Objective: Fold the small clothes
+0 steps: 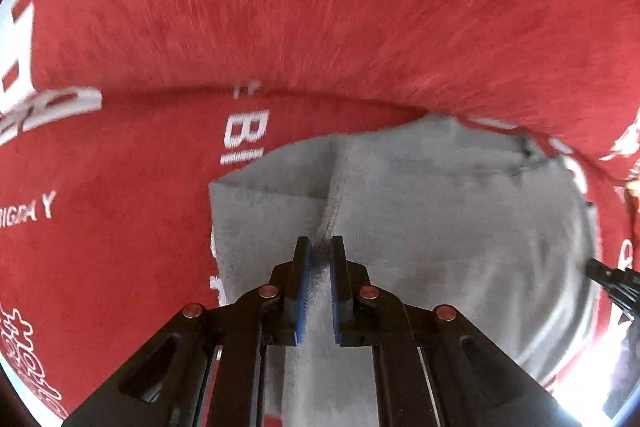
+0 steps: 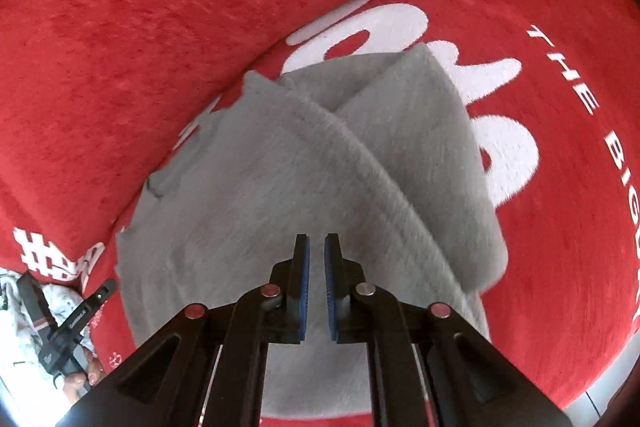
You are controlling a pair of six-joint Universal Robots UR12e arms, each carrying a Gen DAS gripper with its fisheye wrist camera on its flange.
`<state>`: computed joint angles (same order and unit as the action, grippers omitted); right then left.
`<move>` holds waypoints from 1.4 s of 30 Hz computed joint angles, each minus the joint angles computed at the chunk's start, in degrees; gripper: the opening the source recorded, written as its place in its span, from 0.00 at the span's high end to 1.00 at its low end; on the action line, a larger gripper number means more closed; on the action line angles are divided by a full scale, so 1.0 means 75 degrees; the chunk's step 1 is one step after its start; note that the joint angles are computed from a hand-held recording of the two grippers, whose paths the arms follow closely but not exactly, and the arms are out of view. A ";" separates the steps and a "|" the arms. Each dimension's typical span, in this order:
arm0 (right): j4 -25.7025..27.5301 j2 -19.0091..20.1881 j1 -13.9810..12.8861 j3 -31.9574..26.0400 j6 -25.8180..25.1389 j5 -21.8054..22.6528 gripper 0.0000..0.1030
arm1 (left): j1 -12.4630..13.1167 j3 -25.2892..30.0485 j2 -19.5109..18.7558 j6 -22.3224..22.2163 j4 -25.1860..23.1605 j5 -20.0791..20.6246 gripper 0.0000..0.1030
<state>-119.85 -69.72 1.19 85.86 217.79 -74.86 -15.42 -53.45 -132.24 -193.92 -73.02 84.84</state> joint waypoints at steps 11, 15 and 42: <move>-0.0296 -0.0372 -0.0275 0.0490 0.0127 0.0041 0.92 | 0.0013 -0.0128 0.0132 0.0021 -0.0331 0.0215 0.79; -0.0353 -0.0560 -0.0167 0.0563 0.0086 0.0272 0.92 | -0.0018 -0.0182 0.0225 -0.0022 -0.0490 0.0141 0.79; -0.0414 -0.0619 0.0762 0.0846 0.0837 0.1958 0.63 | 0.0056 -0.1111 0.1004 0.0258 -0.1084 -0.0152 0.79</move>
<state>-122.95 -74.36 6.90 92.20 224.07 -60.17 -15.00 -61.78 -124.71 -191.98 -81.15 83.69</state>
